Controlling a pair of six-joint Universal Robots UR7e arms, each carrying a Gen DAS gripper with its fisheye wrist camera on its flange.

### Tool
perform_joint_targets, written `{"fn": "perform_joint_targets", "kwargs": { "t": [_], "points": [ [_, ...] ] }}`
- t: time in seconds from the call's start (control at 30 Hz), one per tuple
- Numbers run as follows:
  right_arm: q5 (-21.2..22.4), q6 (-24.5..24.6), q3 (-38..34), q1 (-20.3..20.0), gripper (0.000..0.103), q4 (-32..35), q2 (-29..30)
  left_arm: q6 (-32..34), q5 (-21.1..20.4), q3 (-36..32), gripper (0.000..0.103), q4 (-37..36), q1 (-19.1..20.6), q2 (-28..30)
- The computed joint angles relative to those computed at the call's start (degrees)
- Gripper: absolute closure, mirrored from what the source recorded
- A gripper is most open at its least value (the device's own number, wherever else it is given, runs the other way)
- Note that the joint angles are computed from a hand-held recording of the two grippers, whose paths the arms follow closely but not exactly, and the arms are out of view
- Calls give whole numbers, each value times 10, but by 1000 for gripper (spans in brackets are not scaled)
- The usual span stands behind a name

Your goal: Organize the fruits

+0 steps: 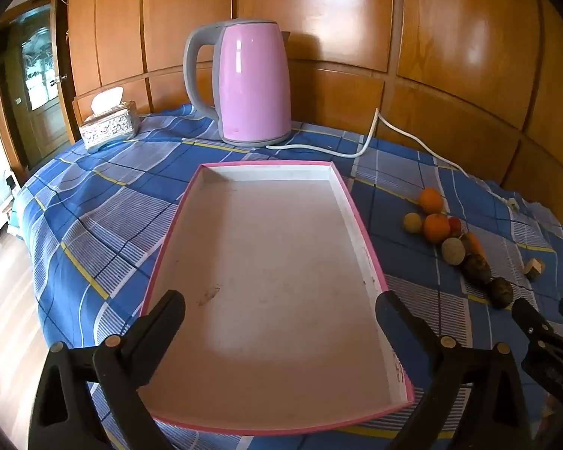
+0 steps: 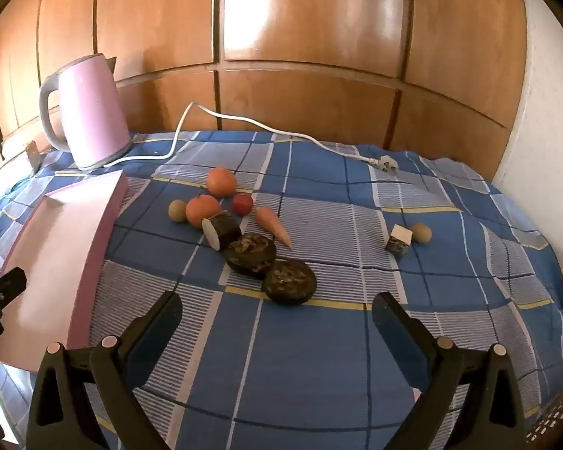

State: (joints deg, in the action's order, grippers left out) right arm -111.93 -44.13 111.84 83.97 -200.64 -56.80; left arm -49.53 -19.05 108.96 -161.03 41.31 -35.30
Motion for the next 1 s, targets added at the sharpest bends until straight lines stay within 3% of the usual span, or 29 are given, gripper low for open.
{"fn": "perform_joint_targets", "kwargs": {
  "t": [0.33,0.47,1.0],
  "points": [
    [-19,1,0,8,0,-24,9,-27,2,11,0,28,0,-15],
    [1,-2,0,2,0,0,0,-18,2,13,0,18,0,-15],
    [7,-7,4,5,0,-6,-2,-24,6,9,0,25,-4,-13]
  ]
}}
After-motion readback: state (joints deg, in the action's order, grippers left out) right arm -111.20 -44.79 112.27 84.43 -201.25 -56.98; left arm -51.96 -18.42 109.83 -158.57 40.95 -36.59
